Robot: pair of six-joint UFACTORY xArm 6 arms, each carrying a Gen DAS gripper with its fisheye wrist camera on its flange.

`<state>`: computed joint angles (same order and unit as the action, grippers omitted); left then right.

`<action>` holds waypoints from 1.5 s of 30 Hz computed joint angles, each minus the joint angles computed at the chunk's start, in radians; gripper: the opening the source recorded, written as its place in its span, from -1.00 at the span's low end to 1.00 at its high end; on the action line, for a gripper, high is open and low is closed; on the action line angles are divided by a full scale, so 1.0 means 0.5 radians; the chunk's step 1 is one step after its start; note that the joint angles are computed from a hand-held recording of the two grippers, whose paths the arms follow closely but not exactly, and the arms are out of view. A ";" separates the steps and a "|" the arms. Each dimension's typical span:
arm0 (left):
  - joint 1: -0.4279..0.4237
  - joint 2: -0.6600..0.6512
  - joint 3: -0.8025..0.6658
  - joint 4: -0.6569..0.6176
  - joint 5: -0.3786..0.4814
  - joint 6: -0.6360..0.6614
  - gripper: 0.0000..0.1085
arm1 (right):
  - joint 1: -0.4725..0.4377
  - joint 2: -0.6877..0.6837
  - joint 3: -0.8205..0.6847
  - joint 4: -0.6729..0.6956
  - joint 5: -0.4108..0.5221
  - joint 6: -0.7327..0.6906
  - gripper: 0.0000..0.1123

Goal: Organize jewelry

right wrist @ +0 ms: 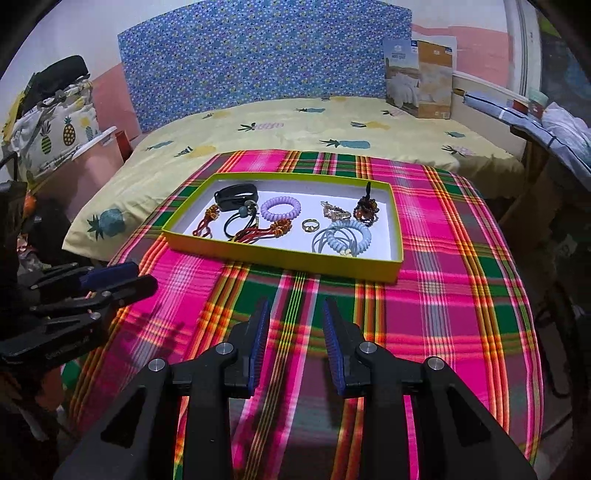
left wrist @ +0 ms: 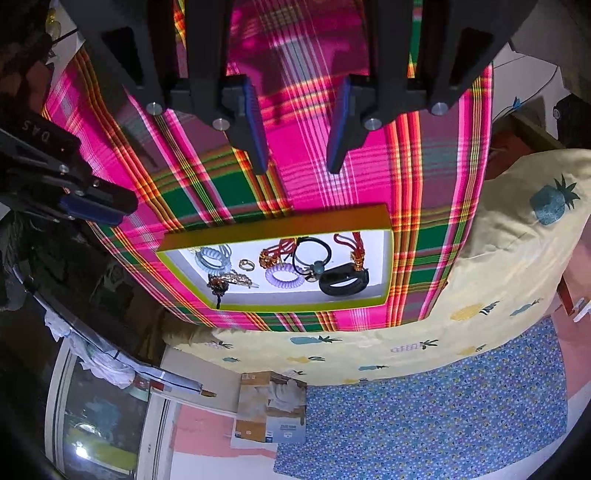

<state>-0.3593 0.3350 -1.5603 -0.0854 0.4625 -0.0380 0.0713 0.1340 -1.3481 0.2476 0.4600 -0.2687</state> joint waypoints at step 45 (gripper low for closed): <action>-0.029 -0.026 0.052 0.065 0.009 -0.106 -0.37 | 0.023 -0.082 0.135 -0.012 -0.003 0.020 -0.47</action>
<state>-0.3736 0.3221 -1.5344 -0.0530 0.4668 -0.0908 0.0829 0.0929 -1.2805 0.2417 0.4586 -0.2588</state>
